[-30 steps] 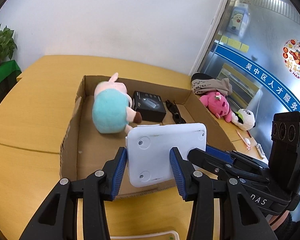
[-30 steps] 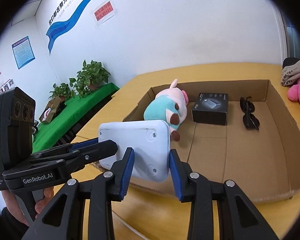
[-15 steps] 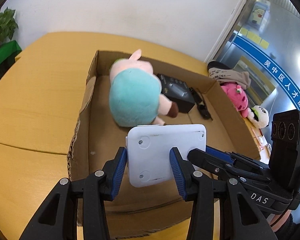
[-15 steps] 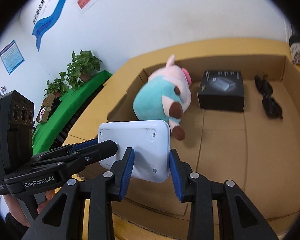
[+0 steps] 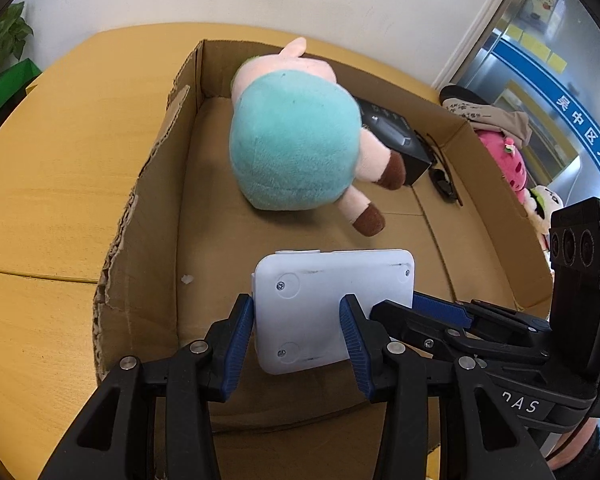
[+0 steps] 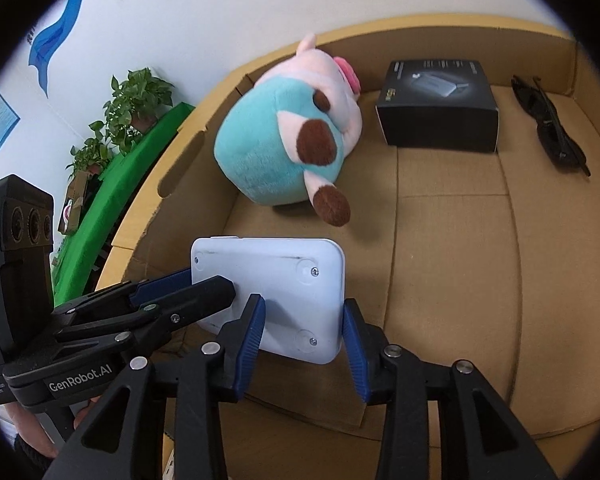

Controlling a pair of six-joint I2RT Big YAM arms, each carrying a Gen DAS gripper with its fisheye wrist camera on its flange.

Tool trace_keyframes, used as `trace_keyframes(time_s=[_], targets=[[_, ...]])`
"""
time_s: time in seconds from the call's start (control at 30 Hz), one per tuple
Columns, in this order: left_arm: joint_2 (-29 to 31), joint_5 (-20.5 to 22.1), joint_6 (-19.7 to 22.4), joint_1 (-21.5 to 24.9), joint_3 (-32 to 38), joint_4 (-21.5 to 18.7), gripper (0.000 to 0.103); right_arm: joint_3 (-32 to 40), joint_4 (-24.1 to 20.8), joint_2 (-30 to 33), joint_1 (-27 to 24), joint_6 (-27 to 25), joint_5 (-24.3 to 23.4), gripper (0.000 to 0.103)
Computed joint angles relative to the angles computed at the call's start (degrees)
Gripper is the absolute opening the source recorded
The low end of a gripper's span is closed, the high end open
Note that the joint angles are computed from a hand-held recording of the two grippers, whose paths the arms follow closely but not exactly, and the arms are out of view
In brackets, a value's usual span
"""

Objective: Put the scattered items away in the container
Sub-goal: 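Carry the power bank with the left gripper into the cardboard box, then lower the power bank and open the left gripper to release it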

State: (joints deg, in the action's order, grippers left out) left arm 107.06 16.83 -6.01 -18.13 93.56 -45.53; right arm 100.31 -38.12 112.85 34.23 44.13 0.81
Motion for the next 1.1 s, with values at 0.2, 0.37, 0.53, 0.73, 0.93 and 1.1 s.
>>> trace_keyframes(time_s=[0.2,0.37,0.53,0.73,0.93,1.1], targets=[[1.94,0.21,-0.3,0.2,2.66,-3.2,0.047,1.96,-2.51,1.67,-0.8,1.35,-3.45,0.039],[2.62,1.18,-0.16,0.5,3.64,-3.97,0.046,2.02,-2.46,1.87,-0.91,1.95,-4.21,0.043],[-0.05,2.82,-0.77,0.42,0.42,0.35,0.055,-1.38,0.48,-0.31,-0.58,1.47,-2.36,0.056],[-10.17,-4.49,-1.63,-0.95,-9.86,12.09,0.091,-8.24,4.02,-7.99,2.07,-2.58,8.39,0.069],[-21.24,-12.72,1.54,-4.38,-21.84,24.33,0.103,-12.85,-1.13,-14.28,7.88,-5.65,31.85,0.072],[-23.88,-17.84,2.7,-7.61,-26.67,26.47,0.103,-17.6,-2.02,-17.55,10.19,-5.14,35.66,0.072]])
